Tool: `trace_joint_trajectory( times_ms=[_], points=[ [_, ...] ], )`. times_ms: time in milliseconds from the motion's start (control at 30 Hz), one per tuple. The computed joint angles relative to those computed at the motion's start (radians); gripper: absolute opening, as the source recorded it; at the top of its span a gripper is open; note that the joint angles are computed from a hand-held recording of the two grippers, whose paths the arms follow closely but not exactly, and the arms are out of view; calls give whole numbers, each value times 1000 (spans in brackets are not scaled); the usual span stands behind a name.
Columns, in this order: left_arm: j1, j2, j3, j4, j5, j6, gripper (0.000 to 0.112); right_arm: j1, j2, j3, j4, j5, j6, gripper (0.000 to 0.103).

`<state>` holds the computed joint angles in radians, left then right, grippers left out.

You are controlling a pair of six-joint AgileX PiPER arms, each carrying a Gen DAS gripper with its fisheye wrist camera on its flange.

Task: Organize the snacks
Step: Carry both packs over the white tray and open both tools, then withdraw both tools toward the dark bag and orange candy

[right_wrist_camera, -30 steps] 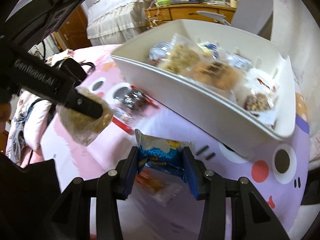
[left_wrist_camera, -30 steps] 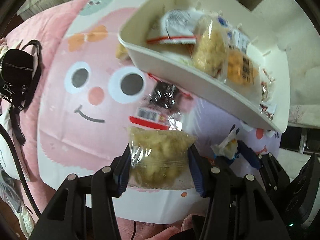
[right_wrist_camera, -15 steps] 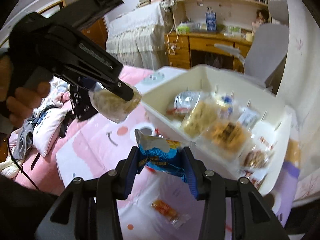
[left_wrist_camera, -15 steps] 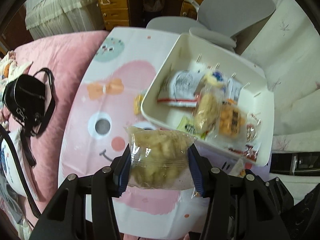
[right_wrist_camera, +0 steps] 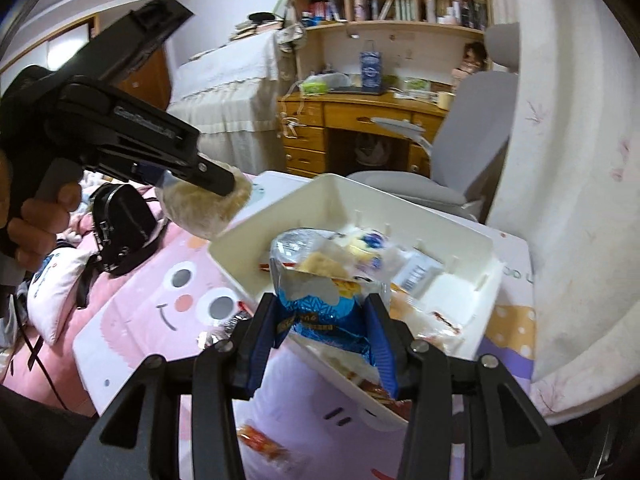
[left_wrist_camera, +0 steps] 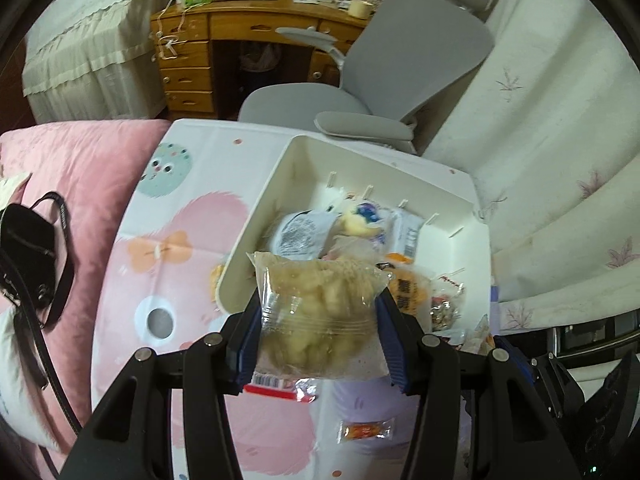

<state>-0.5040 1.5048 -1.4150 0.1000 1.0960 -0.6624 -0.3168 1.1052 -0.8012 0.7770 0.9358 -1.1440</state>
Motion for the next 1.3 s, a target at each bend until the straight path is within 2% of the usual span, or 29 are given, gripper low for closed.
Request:
trace_joint_trajectory(
  times_ms=[200,467,667,933,1167,1300],
  points=[
    [-9,47,-37,-28,13,39,53,-15,45,-11,-69,-68,87,49],
    [-1,37,-44,-15,36,50,63,-17,80,-25,-130,-69,191,53],
    [35,-16,7,-28,47,55,71,2,76,-29,-163,-58,251,54],
    [132,-137,121,-84,54,127,73,40,22,3,-238,-59,375,54],
    [260,-241,239,-171,59,279,74,132,-68,40,-365,-56,605,54],
    [360,-292,296,-233,77,404,74,211,-117,59,-450,-46,807,54]
  ],
)
